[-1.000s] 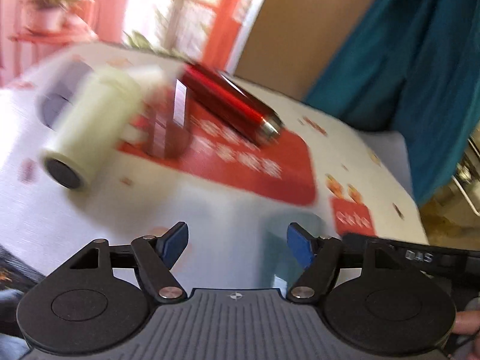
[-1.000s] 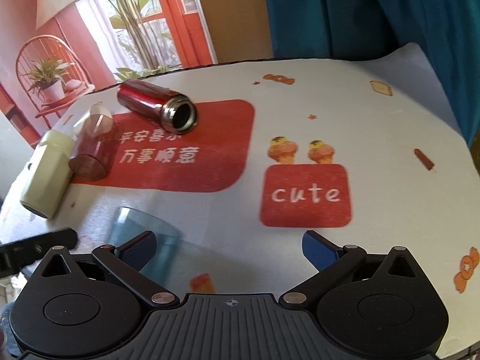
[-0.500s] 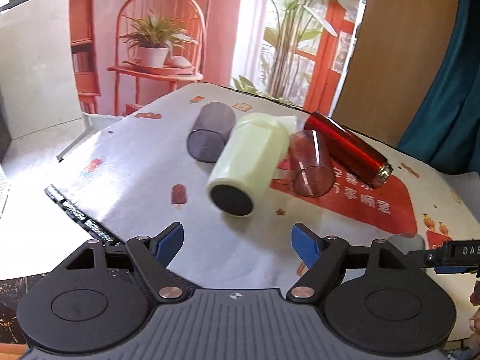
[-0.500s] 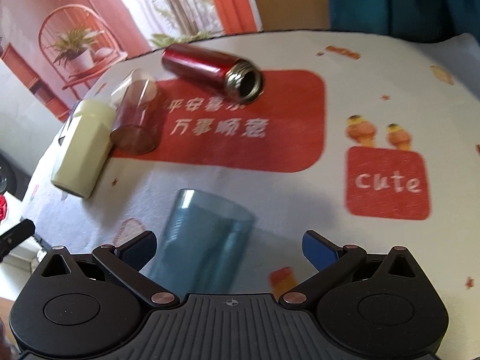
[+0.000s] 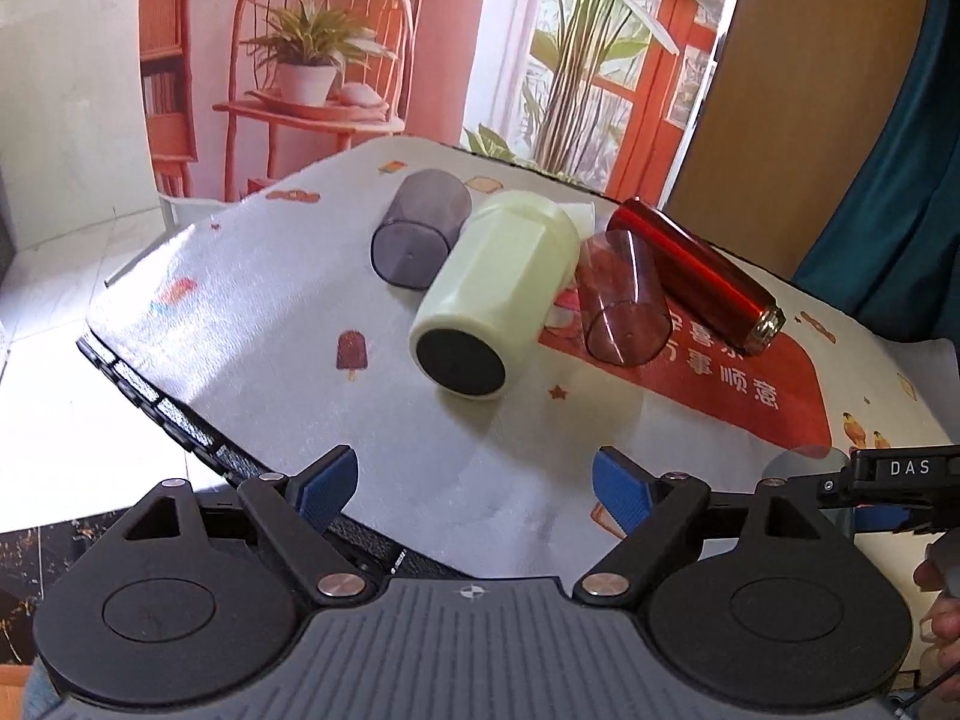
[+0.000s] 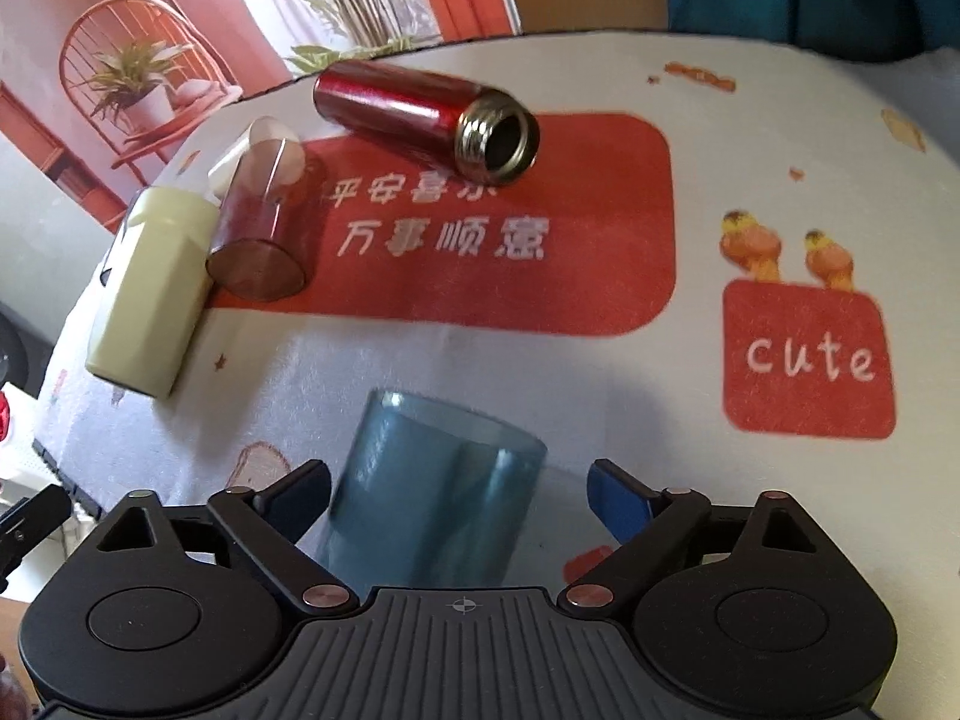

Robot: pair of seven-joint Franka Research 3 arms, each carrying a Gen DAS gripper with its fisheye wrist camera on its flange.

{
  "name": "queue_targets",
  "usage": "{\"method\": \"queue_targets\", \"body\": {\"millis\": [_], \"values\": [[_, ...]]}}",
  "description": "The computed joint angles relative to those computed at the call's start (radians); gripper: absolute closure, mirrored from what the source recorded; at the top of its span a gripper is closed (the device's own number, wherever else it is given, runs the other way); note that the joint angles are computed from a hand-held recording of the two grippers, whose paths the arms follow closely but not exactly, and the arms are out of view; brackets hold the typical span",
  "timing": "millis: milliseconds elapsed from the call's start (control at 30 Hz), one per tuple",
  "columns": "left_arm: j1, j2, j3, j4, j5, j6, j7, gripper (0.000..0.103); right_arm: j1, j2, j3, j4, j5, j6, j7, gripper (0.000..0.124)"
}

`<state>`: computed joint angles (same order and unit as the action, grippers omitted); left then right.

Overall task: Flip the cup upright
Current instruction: 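Carry the upright teal cup across the cloth with the left gripper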

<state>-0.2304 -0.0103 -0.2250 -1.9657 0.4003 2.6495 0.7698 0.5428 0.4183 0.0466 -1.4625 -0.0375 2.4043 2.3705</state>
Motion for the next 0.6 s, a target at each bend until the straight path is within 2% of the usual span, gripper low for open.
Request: {"method": "queue_targets", "body": {"millis": [133, 600], "values": [[-0.004, 0.001, -0.002, -0.002, -0.027, -0.01, 0.022, 0.016, -0.019, -0.002, 0.02, -0.027, 0.061, 0.028, -0.022, 0.048], [-0.011, -0.002, -0.005, -0.004, -0.048, -0.045, 0.041, 0.016, -0.017, -0.041, 0.025, -0.106, 0.081, 0.108, -0.072, 0.052]]}}
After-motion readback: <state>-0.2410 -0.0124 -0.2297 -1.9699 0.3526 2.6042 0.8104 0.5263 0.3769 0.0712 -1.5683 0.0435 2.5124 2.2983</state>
